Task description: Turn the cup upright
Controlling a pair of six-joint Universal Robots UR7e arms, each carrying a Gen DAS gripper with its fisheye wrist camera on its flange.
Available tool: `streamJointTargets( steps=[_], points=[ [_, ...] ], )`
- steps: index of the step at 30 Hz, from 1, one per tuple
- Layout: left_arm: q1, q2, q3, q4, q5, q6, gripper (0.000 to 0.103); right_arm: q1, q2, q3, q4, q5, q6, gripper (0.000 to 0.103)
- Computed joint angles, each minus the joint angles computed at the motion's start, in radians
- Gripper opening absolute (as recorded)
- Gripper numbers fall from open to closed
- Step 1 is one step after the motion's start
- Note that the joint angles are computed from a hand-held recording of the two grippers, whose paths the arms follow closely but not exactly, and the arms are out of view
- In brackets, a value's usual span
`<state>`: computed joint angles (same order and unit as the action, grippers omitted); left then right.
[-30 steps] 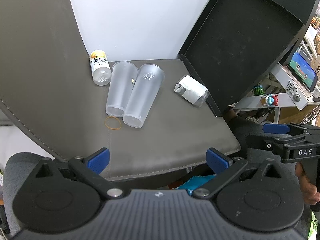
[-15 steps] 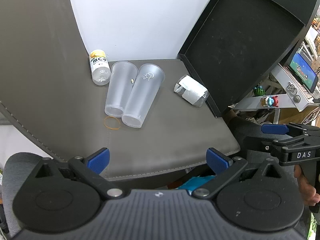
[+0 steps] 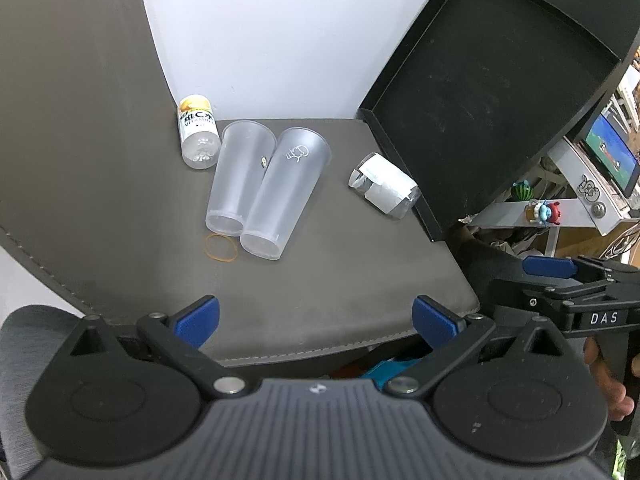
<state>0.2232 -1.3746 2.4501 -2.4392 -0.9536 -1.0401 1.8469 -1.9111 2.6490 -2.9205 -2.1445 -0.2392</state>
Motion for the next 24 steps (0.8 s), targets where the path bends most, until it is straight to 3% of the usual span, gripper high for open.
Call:
streamJointTargets(
  steps=[24],
  points=[
    [0.158,0.193,-0.090,-0.249,-0.067,0.160,0.101,-0.119,0.069,-0.004,-0.165,0.041,-0.059,0.103]
  ],
)
